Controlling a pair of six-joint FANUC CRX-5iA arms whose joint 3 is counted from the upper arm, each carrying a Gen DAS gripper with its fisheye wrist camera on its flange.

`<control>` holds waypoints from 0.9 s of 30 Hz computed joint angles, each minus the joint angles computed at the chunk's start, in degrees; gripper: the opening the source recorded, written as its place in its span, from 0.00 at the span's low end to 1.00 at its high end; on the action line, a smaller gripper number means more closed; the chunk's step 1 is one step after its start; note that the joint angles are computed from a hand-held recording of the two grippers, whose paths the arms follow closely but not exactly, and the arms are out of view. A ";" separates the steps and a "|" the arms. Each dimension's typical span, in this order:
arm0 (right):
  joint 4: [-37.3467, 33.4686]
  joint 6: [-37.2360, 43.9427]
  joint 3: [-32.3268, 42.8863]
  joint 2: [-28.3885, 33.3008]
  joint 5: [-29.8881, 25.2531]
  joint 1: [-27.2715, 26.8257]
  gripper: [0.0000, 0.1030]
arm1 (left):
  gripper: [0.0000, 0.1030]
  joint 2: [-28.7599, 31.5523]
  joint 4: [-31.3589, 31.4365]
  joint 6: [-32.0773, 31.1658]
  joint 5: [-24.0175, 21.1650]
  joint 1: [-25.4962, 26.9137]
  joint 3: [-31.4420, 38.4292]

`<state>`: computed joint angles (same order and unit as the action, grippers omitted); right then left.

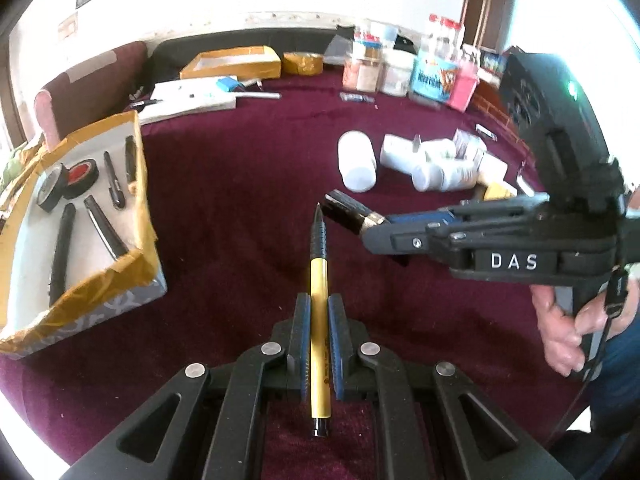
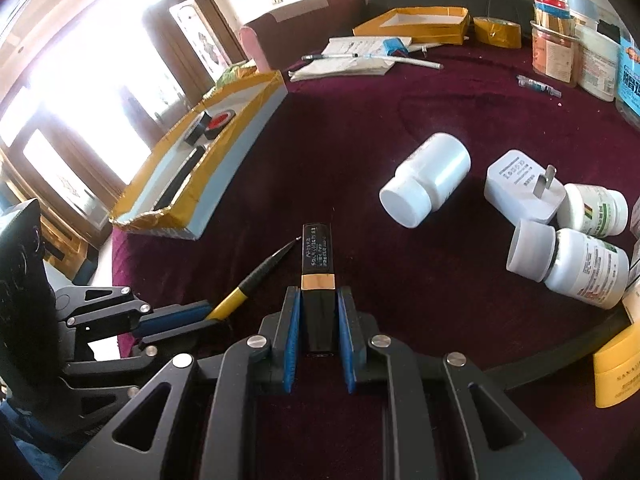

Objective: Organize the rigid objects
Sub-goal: 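Carry the pencil and black tube over the yellow-taped tray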

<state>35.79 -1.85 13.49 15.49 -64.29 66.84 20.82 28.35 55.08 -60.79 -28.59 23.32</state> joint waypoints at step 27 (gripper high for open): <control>-9.08 16.40 37.24 20.82 0.87 -5.96 0.17 | 0.08 6.41 7.01 14.17 5.53 13.60 8.71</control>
<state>26.70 14.56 50.74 36.31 -63.41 60.88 27.23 35.37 69.25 -55.26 -14.99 32.03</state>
